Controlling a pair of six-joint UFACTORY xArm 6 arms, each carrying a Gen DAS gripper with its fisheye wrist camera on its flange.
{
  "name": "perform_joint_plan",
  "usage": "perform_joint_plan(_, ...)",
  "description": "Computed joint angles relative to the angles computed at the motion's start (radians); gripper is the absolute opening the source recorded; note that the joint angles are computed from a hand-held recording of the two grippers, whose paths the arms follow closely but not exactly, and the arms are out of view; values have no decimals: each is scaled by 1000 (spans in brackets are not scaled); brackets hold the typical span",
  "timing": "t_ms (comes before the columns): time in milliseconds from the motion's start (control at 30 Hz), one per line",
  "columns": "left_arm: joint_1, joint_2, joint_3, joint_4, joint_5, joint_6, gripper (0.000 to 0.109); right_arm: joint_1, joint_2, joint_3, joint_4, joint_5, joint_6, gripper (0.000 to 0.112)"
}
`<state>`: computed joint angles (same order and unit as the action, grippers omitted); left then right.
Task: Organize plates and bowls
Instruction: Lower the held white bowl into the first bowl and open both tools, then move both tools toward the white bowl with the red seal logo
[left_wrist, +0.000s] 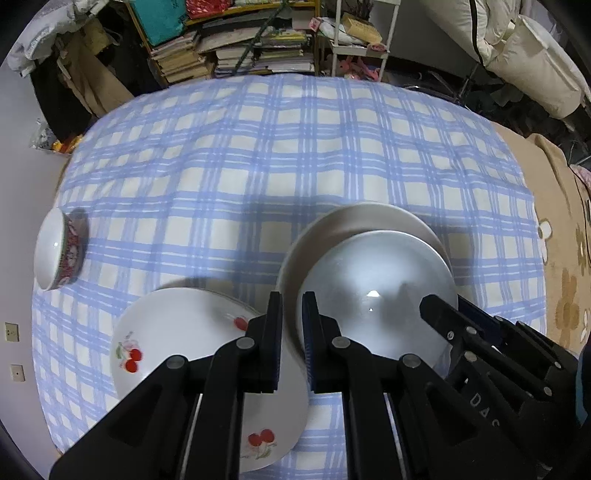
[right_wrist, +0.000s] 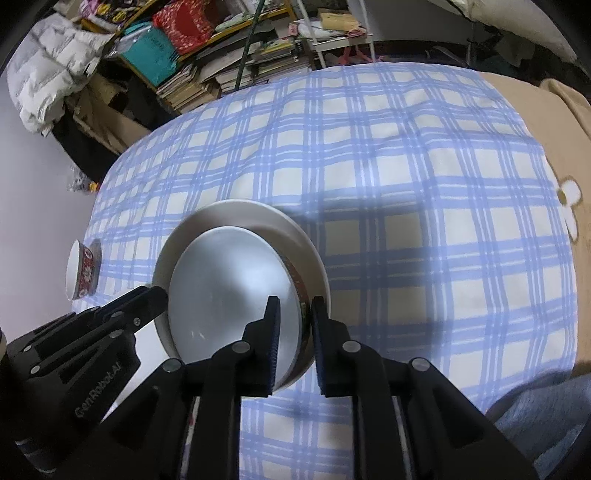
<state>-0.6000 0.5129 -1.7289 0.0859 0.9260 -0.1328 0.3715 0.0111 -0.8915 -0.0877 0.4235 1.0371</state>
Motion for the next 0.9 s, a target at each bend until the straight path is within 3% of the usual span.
perform_joint_plan(200, 13, -48, 34, 11, -8, -14, 12, 10, -30, -9, -110, 33, 95, 51)
perform_joint_plan(333, 23, -87, 73, 26, -19, -22, 14, 4, -66, 8, -117, 23, 102, 55)
perform_joint_plan(467, 54, -134, 118, -25, -26, -6, 16, 10, -81, 7, -141, 34, 130, 68)
perform_joint_plan(733, 134, -229, 231, 36, -64, -29, 20, 56, -43, -46, -173, 51, 146, 87)
perform_joint_plan(833, 169, -263, 269, 71, -86, -31, 28, 73, -29, -70, -183, 41, 149, 95)
perform_joint_plan(900, 193, -280, 289, 103, -103, -42, 42, 87, -3, -111, -195, 52, 145, 98)
